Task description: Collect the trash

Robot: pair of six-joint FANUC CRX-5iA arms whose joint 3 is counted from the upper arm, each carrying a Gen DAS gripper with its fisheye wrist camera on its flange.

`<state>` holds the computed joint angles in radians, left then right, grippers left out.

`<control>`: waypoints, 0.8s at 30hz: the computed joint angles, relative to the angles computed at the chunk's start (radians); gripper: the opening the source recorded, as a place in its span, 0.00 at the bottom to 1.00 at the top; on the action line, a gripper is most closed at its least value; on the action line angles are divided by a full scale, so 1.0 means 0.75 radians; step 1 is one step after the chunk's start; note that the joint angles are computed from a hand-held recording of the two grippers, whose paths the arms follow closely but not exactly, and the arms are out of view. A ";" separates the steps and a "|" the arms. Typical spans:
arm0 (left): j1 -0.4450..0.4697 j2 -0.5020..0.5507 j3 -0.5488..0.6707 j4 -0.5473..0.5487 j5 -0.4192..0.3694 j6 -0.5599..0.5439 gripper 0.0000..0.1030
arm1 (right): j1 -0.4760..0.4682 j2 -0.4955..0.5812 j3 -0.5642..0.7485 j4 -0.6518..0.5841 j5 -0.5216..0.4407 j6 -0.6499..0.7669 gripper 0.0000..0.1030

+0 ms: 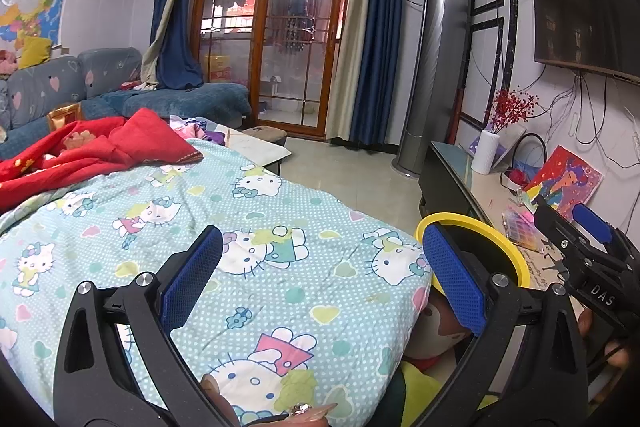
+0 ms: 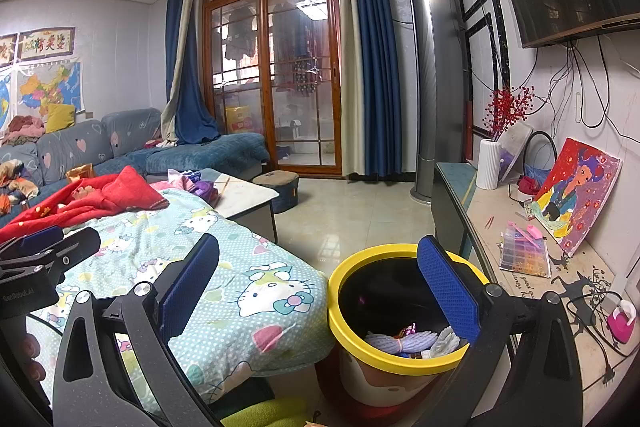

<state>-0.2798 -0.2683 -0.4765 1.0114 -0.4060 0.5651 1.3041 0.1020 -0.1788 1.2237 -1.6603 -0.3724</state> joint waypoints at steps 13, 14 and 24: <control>0.062 0.020 0.030 -0.131 -0.090 0.110 0.89 | -0.016 -0.023 0.000 -0.005 0.086 0.044 0.94; 0.078 0.019 0.029 -0.116 -0.110 0.113 0.89 | -0.021 -0.026 0.005 0.000 0.112 0.065 0.94; 0.641 -0.090 0.086 -0.488 -0.282 0.538 0.89 | -0.178 0.187 0.404 -0.112 0.842 0.529 0.94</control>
<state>0.2008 -0.3359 -0.4117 0.6455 -0.6174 0.9688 1.1708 0.2424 0.1241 1.1397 -1.0290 0.0246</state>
